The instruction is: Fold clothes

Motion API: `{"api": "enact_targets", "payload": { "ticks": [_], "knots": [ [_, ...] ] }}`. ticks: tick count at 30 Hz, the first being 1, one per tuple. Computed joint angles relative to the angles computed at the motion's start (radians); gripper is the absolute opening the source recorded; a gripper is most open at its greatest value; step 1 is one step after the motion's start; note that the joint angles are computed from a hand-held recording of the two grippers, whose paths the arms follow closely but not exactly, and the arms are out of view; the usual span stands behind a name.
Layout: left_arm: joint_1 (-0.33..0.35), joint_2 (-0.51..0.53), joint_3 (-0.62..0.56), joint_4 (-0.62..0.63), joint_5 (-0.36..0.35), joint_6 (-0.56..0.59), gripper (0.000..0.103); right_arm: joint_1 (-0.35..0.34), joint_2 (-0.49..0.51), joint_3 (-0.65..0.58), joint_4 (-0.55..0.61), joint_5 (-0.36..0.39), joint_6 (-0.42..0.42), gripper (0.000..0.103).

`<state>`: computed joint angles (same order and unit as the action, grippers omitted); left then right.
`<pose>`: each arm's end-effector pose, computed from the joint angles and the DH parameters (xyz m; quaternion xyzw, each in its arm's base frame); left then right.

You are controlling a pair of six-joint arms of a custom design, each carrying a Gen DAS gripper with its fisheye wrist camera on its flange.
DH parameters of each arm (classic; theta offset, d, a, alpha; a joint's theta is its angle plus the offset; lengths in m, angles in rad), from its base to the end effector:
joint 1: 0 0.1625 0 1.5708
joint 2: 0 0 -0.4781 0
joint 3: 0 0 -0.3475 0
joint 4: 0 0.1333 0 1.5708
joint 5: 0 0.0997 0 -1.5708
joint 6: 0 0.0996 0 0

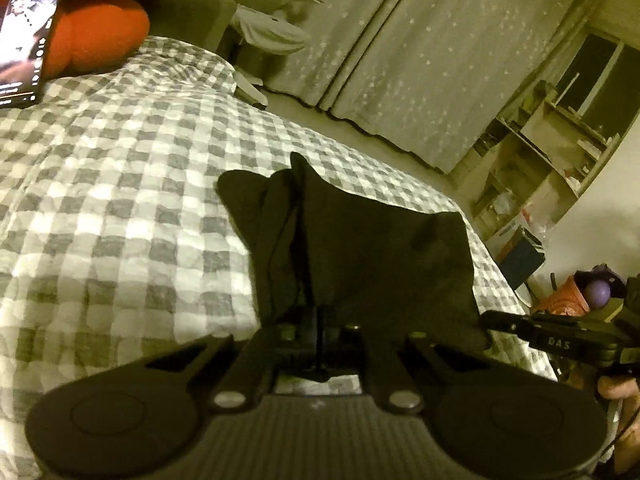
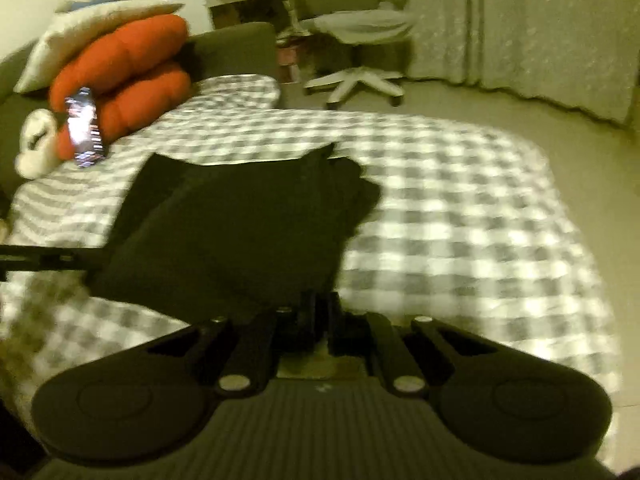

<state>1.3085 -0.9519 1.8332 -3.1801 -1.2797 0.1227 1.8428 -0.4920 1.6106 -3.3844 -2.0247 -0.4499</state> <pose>-0.0087 -0.6565 0.2789 0.1262 0.9174 -0.3608 0.1106 0.2763 -0.6571 0.0709 0.2518 -0.8841 0.3117 0.2402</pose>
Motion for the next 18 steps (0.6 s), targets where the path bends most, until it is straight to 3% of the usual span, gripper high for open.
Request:
{"api": "enact_targets", "payload": {
  "ticks": [4,6,8,11,15,18],
  "knots": [
    [-0.018,-0.008,0.015,-0.094,0.049,0.057,0.003,-0.004,-0.008,0.018,-0.061,0.022,-0.003,0.005],
    [-0.014,-0.009,0.019,-0.134,0.004,0.084,0.008,-0.004,-0.008,0.027,-0.103,0.049,-0.013,0.009],
    [-0.004,-0.004,0.014,-0.135,-0.058,0.080,0.020,-0.005,-0.006,0.026,-0.119,0.080,-0.013,0.015],
    [-0.012,0.026,-0.003,-0.148,-0.071,0.130,0.034,0.001,0.017,0.000,-0.116,0.104,-0.045,0.015],
    [-0.024,0.085,-0.072,-0.122,-0.068,0.213,0.036,0.010,0.062,-0.063,-0.079,0.114,-0.114,0.015],
    [-0.025,0.121,-0.110,-0.114,-0.012,0.234,0.036,0.011,0.095,-0.115,-0.055,0.111,-0.166,0.015]
  ]
}}
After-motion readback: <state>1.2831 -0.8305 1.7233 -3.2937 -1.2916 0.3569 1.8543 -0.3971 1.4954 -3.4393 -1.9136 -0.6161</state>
